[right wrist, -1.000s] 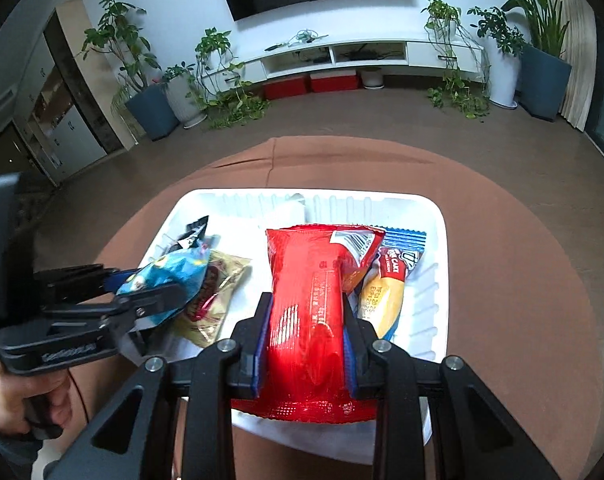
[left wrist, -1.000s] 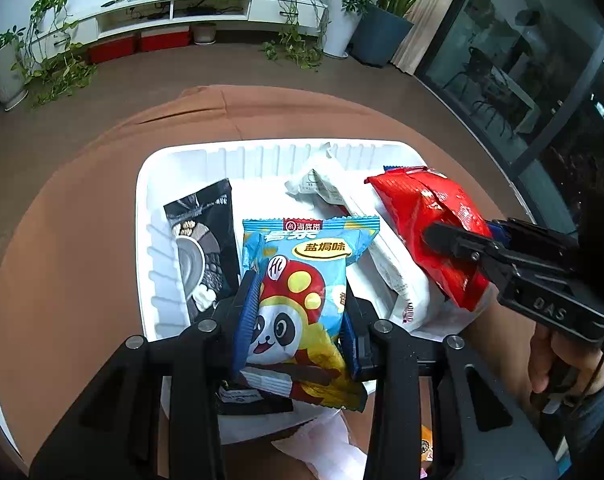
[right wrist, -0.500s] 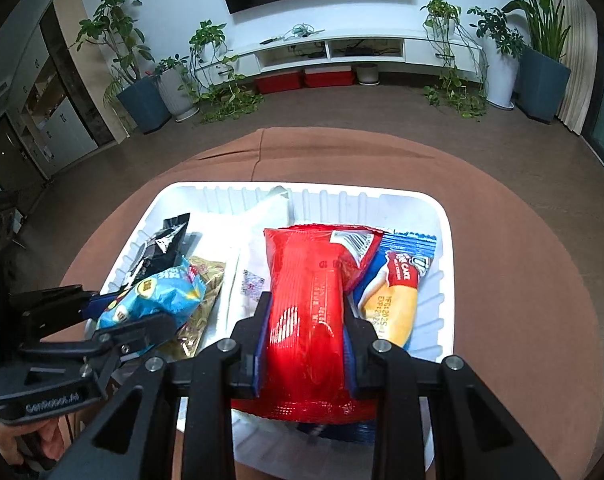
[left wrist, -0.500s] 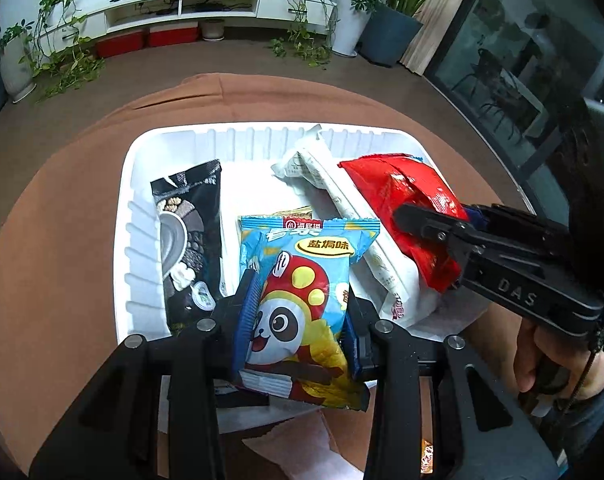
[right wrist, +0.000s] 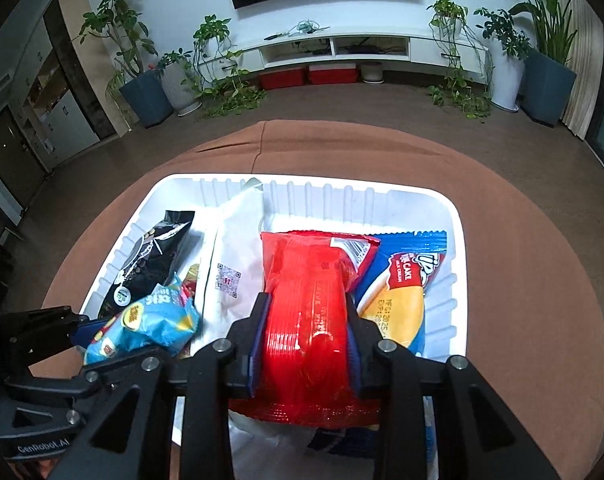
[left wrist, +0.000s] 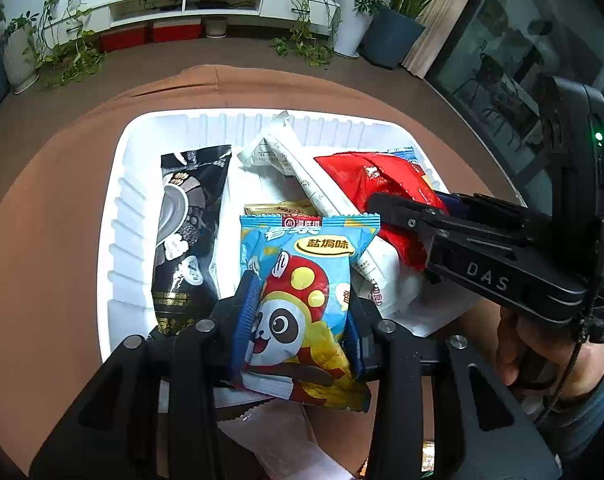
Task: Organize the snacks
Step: 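Release the blue panda bag in the tray with the left gripper while the right gripper releases the red bag, then grasp the pink candy stick packet with the left gripper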
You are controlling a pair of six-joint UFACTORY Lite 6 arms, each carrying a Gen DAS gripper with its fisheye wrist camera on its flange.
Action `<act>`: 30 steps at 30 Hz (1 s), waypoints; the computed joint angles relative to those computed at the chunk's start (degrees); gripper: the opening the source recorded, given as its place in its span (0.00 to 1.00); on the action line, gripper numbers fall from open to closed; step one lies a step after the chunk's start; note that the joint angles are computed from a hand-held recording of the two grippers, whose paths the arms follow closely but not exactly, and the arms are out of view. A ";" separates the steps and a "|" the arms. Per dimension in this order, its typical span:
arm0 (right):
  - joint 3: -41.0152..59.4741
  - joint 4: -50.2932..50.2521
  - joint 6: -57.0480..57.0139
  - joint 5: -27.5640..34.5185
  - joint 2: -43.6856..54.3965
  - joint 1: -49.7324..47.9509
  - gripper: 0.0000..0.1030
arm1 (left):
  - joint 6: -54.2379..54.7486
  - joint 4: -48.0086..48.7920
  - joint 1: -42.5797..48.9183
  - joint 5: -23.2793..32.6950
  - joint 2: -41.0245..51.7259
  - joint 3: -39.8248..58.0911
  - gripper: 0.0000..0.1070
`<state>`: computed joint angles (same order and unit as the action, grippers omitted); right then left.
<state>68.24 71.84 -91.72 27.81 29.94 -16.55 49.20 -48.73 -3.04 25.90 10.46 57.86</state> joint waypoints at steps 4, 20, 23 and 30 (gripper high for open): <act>-1.14 0.36 -1.48 0.73 -1.76 -0.79 0.51 | -3.56 2.42 -0.23 -1.39 0.31 0.83 0.54; -14.47 -2.91 -5.95 25.03 -26.85 -22.08 0.90 | -10.97 10.14 3.83 8.06 -28.64 -9.41 0.96; -19.37 -5.39 -9.57 33.63 -32.00 -31.62 0.92 | -8.45 10.23 8.46 13.72 -42.80 -16.82 0.96; -33.00 -16.29 -22.52 45.32 -38.34 -55.28 0.93 | -0.90 10.71 27.37 38.99 -72.85 -33.18 0.96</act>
<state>35.25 55.54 -114.24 73.13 -8.40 -71.82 48.30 -38.02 24.33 64.89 -62.39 24.69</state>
